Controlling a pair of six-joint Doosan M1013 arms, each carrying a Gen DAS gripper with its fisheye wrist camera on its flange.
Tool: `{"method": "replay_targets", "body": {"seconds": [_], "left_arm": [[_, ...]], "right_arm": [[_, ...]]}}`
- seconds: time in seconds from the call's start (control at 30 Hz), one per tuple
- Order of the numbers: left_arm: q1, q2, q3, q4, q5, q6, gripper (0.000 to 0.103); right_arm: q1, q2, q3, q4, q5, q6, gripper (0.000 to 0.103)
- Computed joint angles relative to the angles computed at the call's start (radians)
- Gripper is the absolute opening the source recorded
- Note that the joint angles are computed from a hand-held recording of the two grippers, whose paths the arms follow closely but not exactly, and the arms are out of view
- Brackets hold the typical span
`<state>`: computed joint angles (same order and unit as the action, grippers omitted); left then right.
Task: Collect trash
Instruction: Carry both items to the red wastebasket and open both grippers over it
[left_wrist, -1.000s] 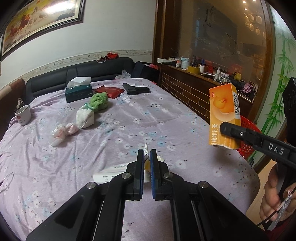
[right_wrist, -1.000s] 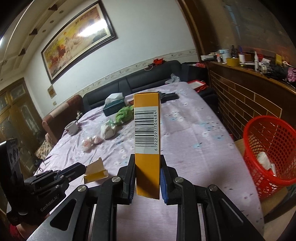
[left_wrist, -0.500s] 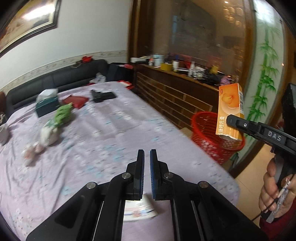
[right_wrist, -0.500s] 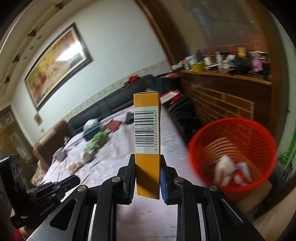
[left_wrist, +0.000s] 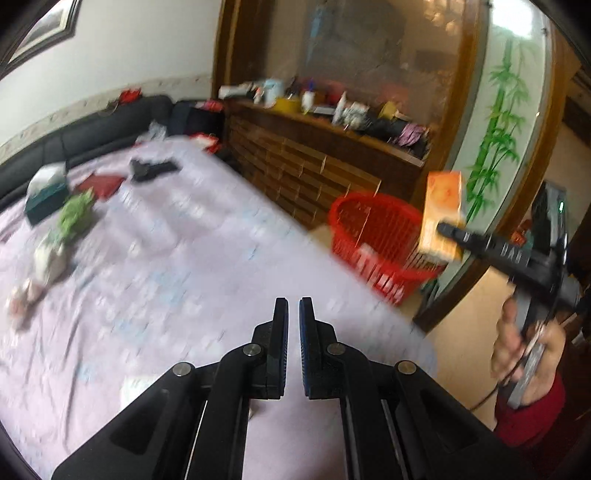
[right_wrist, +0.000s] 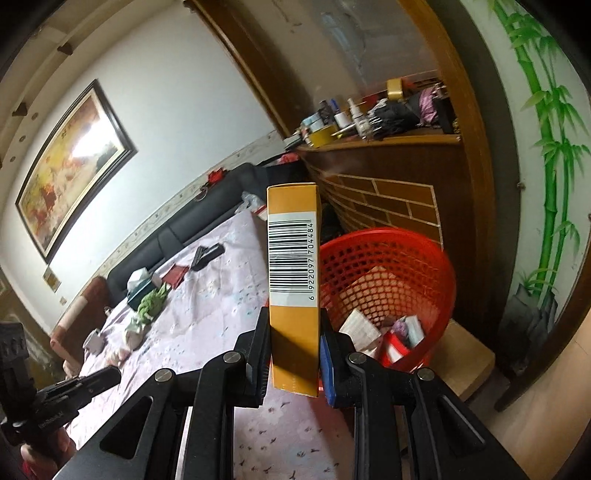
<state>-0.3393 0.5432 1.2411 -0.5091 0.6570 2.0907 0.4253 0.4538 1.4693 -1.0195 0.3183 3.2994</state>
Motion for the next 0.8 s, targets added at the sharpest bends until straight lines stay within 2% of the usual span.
{"method": "replay_targets", "body": {"seconds": [0.07,0.1,0.13,0.2,0.23,0.37,0.4,0.5,0.53,0.63,0.8], "left_arm": [[0.009,0.001,0.009,0.054,0.047,-0.058,0.015],[0.010,-0.001,0.019,0.081,0.047,-0.091,0.025],[0.010,-0.007,0.039,0.089,0.024,-0.108,0.029],[0.006,-0.010,0.061,0.144,-0.011,-0.160,0.029],[0.002,-0.005,0.061,0.193,-0.018,-0.203,0.029],[0.001,0.019,0.050,0.243,-0.021,-0.252,0.027],[0.000,0.022,0.049,0.255,-0.028,-0.263,0.016],[-0.008,0.027,0.052,0.332,-0.064,-0.328,0.005],[-0.009,0.025,0.056,0.342,-0.076,-0.332,0.005],[-0.009,0.023,0.040,0.295,-0.073,-0.292,0.005],[-0.020,0.024,-0.020,0.081,-0.066,-0.091,0.005]], "right_arm": [[0.004,0.007,-0.005,0.019,-0.020,-0.024,0.024],[0.003,0.011,-0.007,0.027,-0.031,-0.034,0.024],[0.006,0.018,-0.016,0.046,-0.039,-0.057,0.024],[0.011,0.027,-0.029,0.081,-0.044,-0.105,0.024],[0.013,0.033,-0.036,0.100,-0.047,-0.128,0.024],[0.022,0.041,-0.052,0.152,-0.044,-0.200,0.024],[0.023,0.042,-0.055,0.155,-0.040,-0.207,0.024],[0.026,0.043,-0.059,0.163,-0.037,-0.221,0.024],[0.025,0.044,-0.060,0.164,-0.037,-0.223,0.024],[0.026,0.044,-0.059,0.160,-0.036,-0.218,0.024],[0.020,0.031,-0.045,0.056,-0.001,-0.110,0.024]]}}
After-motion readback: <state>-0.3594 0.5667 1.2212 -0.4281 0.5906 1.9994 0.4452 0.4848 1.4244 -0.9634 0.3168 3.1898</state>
